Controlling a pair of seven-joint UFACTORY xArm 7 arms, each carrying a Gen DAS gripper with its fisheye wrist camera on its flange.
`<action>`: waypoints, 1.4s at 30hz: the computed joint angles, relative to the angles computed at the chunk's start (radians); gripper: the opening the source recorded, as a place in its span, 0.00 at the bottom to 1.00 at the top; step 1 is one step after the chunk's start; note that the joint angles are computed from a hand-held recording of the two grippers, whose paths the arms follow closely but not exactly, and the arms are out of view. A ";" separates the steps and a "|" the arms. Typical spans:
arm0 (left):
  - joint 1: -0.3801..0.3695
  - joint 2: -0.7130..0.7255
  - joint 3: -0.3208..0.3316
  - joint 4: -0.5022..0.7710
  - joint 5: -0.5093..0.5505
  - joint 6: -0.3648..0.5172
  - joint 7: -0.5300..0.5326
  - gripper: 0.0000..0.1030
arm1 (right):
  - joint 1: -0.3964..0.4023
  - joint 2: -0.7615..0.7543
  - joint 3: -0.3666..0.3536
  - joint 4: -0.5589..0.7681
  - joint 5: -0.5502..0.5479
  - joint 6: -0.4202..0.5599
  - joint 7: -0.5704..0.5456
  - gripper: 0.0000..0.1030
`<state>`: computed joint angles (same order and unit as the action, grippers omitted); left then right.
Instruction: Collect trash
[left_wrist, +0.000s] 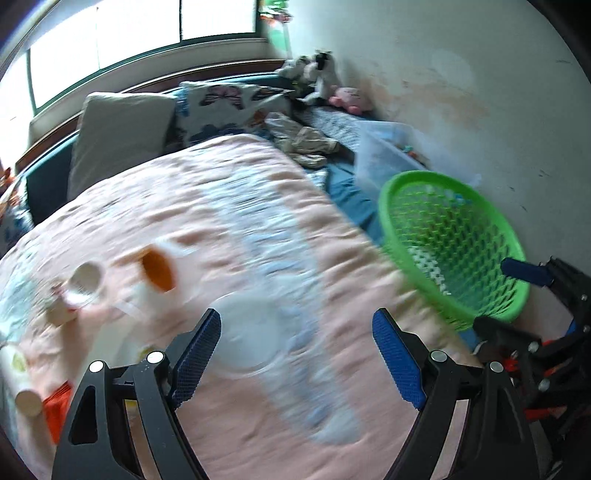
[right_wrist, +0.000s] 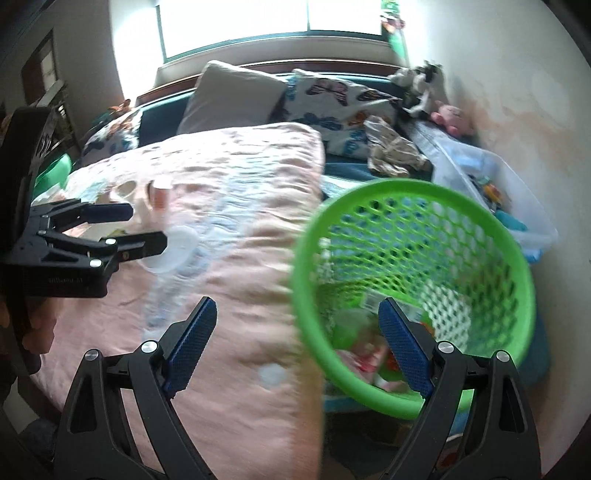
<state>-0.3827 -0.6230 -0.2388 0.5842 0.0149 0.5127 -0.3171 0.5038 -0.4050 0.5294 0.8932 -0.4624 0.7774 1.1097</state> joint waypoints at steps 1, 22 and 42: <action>0.004 -0.022 0.012 -0.018 0.001 0.006 0.005 0.79 | -0.003 0.020 0.011 0.016 -0.010 -0.001 0.004 0.86; 0.194 -0.148 0.187 -0.161 0.008 0.075 0.247 0.83 | 0.199 0.549 -0.131 0.388 -0.139 -0.063 -0.062 0.86; 0.189 -0.006 0.183 -0.132 -0.055 0.008 0.380 0.83 | 0.346 0.701 -0.310 0.520 -0.098 -0.072 -0.121 0.86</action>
<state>-0.1938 -0.6287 -0.0561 0.4520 -0.0400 0.5208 0.0624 0.8497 0.2962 0.2198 1.4130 -0.5606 0.7059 0.9888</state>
